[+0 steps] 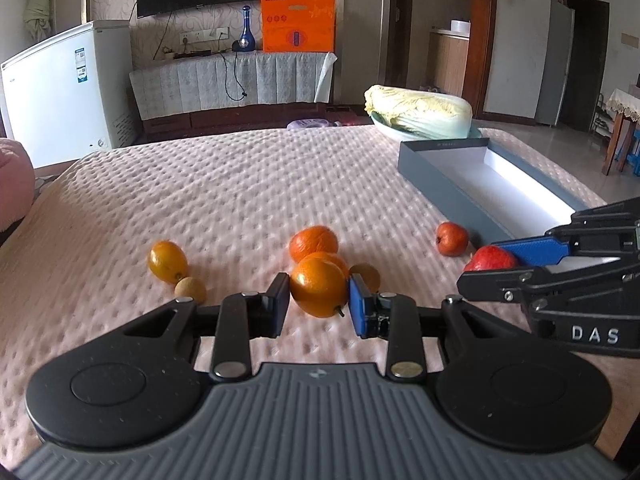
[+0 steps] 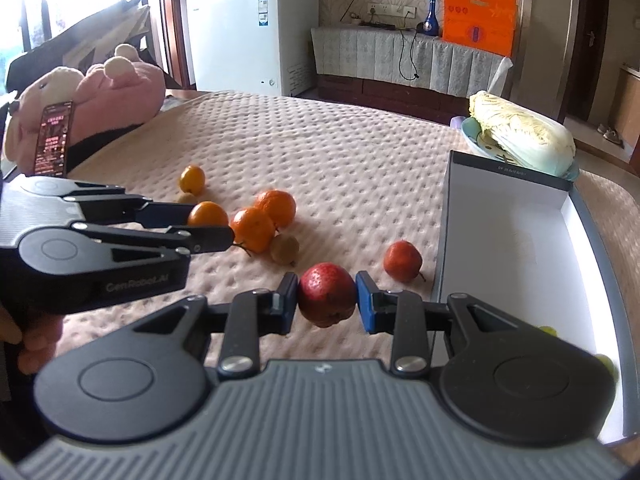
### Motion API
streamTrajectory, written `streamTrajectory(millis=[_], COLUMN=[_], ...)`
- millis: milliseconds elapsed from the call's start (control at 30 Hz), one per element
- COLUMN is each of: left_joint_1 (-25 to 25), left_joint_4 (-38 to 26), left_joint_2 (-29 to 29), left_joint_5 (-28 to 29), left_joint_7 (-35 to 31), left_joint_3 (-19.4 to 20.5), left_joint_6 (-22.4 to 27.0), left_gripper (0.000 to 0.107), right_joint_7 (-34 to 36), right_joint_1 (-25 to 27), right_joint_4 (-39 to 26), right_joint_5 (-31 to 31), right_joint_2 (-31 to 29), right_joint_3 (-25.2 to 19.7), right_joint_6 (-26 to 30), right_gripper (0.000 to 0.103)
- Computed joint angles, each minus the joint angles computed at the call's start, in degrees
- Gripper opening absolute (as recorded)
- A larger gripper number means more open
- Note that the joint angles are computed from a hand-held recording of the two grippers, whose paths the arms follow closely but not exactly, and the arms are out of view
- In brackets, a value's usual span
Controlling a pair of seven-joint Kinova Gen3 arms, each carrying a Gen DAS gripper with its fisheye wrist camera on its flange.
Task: Organize fruits
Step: 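Carry the tangerine and red apple over the white box with both grippers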
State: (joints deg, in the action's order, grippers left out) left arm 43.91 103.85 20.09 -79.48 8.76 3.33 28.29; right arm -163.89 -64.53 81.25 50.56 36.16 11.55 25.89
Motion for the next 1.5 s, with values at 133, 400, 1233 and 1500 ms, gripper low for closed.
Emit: streamTrajectory(millis=[133,400,1233,1500], left_joint_1=[0.4,2.0,7.0,8.8], left_joint_4=[-1.6,-4.6,-11.9,-14.9], left_joint_2=[0.8,2.2,6.0,8.0], left_joint_5=[0.8,3.4,7.7,11.1], left_joint_7=[-0.3,-2.6,-6.2,-9.1], left_joint_3=[0.2,-1.0,-6.7,-9.0], left_joint_6=[1.1,1.2,-3.6,-6.6], left_gripper=[0.036,0.037,0.037,0.037], right_joint_7=[-1.5,-5.8,-26.4,-31.1], right_joint_1=[-0.6,-1.3,2.1,4.9], right_joint_4=[1.1,3.8,11.7,14.6], right_joint_5=[1.2,4.6,21.8,25.4], right_joint_2=[-0.5,-1.9,-6.9,-8.9], right_joint_3=[1.0,2.3,-2.4,-6.7], right_joint_6=[-0.9,-2.5,0.0,3.9], right_gripper=[0.035,0.035,0.035,0.035])
